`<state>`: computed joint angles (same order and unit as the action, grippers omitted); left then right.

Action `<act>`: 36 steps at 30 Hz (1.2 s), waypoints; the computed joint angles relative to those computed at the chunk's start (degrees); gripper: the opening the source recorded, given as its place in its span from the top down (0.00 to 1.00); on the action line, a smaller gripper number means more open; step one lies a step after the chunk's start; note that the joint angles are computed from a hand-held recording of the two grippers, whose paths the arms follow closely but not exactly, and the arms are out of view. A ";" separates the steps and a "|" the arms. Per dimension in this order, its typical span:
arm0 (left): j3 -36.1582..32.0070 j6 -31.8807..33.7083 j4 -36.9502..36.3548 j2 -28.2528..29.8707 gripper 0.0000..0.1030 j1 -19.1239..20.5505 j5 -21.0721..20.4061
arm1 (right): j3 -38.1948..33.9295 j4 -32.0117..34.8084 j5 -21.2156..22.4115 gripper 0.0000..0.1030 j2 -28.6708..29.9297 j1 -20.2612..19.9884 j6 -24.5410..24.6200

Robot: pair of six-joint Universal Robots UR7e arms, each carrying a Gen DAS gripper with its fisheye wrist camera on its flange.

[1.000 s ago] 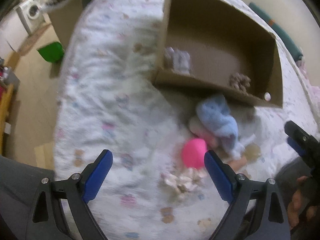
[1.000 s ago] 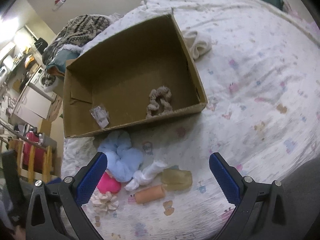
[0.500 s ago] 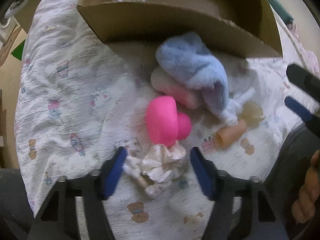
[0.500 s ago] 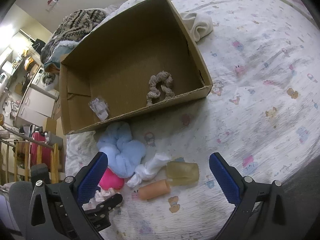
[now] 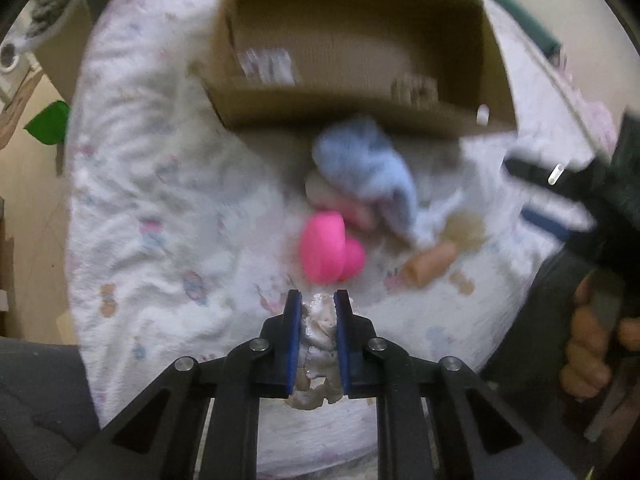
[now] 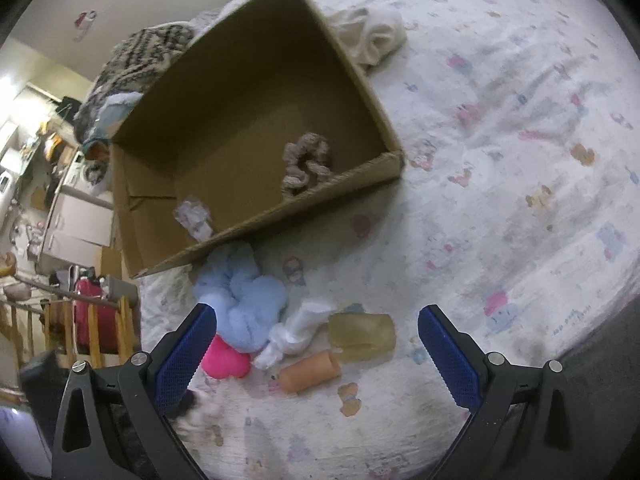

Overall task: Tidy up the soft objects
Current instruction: 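Lift the white scrunchie with the left tool while the right tool grasps the beige pad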

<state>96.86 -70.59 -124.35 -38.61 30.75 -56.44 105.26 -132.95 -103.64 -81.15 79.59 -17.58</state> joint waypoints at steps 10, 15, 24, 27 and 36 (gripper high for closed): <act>2.58 -10.44 2.29 -3.75 0.86 -1.10 9.87 | -0.96 3.31 -10.03 0.56 3.48 1.31 3.17; 1.99 -10.67 1.77 -3.17 0.86 0.05 9.76 | -1.19 2.82 -13.70 0.56 5.83 1.52 2.62; 1.20 -9.61 1.16 -2.13 0.86 0.63 9.87 | 0.04 -1.15 -19.22 0.60 9.27 2.77 -0.27; 1.17 -9.61 1.23 -2.13 0.86 0.63 9.78 | 0.47 -2.43 -18.60 0.74 9.10 2.70 -1.01; 2.74 -11.71 0.83 -3.46 0.86 0.31 10.59 | 0.24 0.14 -14.71 0.90 4.15 3.74 -1.82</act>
<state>99.60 -82.30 -123.53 -42.07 31.06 -45.84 105.50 -132.82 -118.35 -77.00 83.34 -19.40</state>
